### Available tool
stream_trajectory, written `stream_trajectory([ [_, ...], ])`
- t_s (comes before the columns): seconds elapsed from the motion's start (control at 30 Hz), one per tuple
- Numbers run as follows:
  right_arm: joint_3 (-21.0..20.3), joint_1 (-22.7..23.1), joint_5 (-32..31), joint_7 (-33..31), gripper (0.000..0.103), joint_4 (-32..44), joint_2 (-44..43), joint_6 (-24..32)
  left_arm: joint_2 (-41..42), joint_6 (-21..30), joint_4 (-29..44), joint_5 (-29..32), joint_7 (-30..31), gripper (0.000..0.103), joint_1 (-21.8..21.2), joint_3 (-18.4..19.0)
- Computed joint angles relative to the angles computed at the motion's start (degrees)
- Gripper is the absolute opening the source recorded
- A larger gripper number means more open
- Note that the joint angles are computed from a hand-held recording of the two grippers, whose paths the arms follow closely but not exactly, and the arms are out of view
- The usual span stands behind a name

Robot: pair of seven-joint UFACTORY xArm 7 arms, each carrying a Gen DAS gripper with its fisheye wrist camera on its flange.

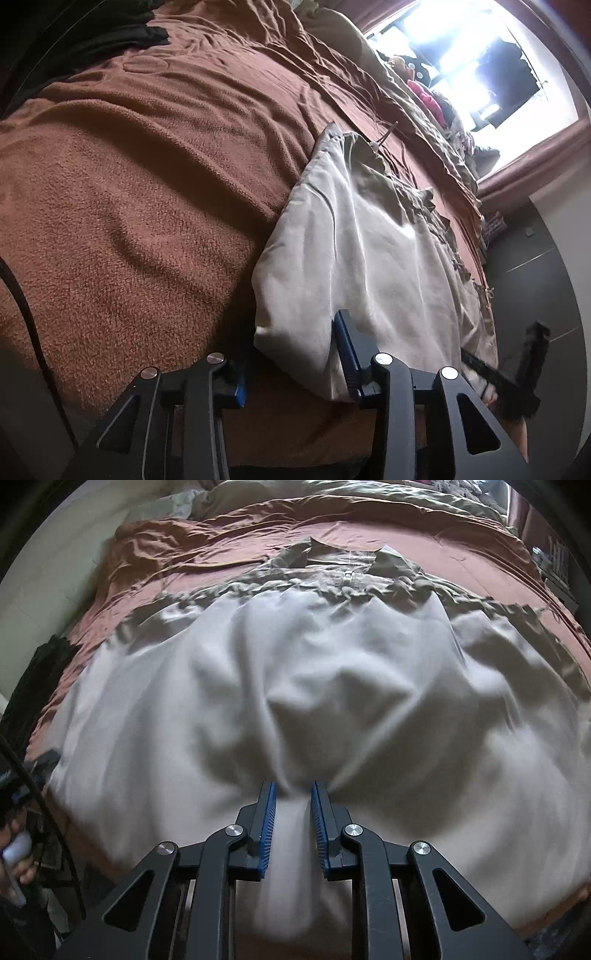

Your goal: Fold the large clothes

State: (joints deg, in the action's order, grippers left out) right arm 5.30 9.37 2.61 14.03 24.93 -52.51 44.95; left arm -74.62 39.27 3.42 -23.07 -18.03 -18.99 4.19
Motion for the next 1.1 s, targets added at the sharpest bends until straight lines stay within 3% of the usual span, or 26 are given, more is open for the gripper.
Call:
stream_trajectory([
  [0.3,-0.34,-4.23,-2.89,1.17,0.016,8.42,17.23,-8.53,-2.45,1.35,-1.04,-0.66,-2.31,0.038,1.11,0.26],
  [0.67,1.27,-7.42,-9.4,5.95,0.016,17.61,31.82,-12.9,-1.05,0.3,-1.21,-1.41,-1.0,0.035,0.85,1.6],
  [0.8,0.66,-6.89,-10.56,6.22,0.016,18.94,33.1,-12.53,-0.34,-0.39,-1.2,-1.92,-0.69,0.033,0.79,2.12],
  [0.93,-2.63,-4.8,-4.84,2.02,0.016,20.44,32.6,-9.86,-0.62,1.14,-0.58,-2.36,-1.54,0.027,1.49,2.24],
  [1.1,-4.32,-3.15,-0.74,-3.4,0.016,15.06,21.17,-9.55,-2.73,1.95,0.6,-3.06,-1.86,0.021,1.54,2.08],
])
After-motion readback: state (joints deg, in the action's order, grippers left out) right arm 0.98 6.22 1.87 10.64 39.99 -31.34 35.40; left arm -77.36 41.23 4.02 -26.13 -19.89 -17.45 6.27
